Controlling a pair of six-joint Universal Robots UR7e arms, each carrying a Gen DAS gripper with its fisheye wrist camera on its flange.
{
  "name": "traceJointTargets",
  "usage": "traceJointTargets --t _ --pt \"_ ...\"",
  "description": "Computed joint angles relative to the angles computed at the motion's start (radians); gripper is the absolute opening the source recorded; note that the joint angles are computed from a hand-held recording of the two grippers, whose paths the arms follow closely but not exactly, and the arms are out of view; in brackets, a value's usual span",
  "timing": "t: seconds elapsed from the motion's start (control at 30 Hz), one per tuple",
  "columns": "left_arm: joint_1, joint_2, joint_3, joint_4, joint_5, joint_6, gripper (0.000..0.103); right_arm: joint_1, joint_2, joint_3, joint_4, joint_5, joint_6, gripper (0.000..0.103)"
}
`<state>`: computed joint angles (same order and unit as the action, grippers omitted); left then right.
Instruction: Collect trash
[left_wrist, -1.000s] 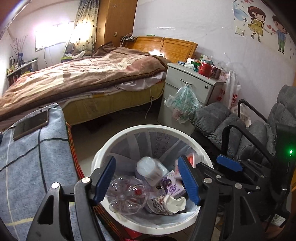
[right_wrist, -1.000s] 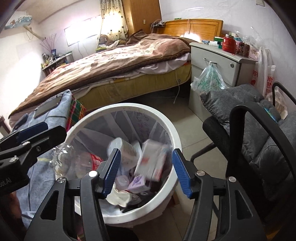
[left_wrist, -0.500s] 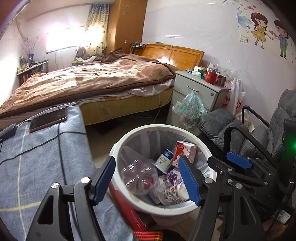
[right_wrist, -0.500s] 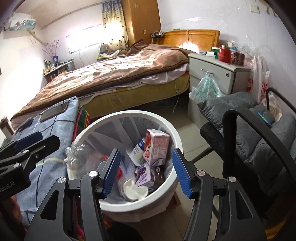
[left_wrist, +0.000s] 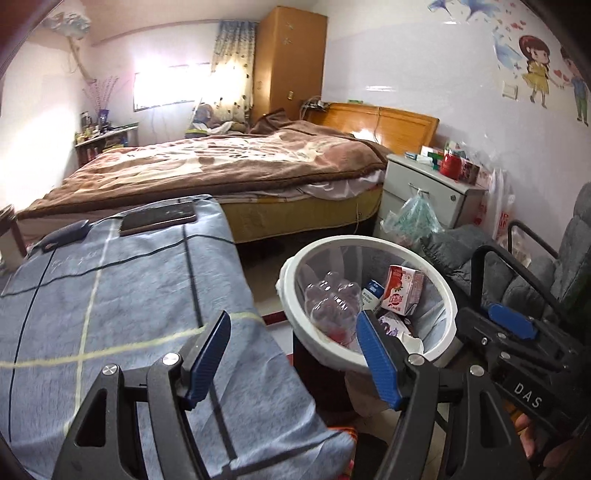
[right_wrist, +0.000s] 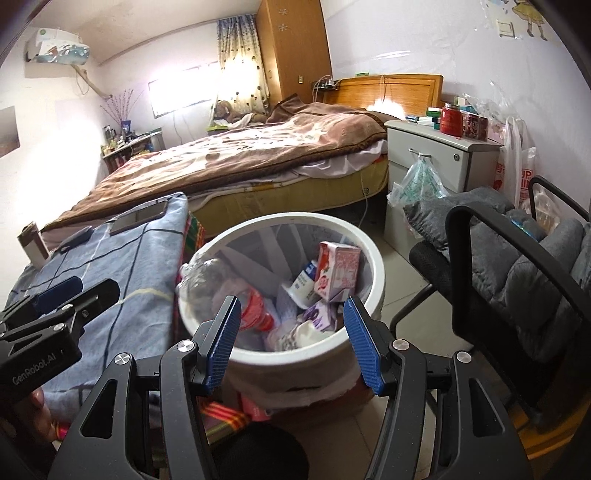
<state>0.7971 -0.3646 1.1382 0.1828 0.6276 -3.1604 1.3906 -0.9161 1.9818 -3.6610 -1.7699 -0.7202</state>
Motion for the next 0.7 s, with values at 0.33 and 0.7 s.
traceJointTargets --t 0.33,0.7 --pt "-0.019 -0.021 0.098 -0.05 -0.089 -0.009 0.072 -0.01 0.012 0.045 -0.047 0.012 0.014 0.06" --pt "-0.019 -0.04 0.148 -0.073 -0.081 -0.046 0.072 -0.006 0.02 0.07 -0.09 0.01 -0.004 0.06"
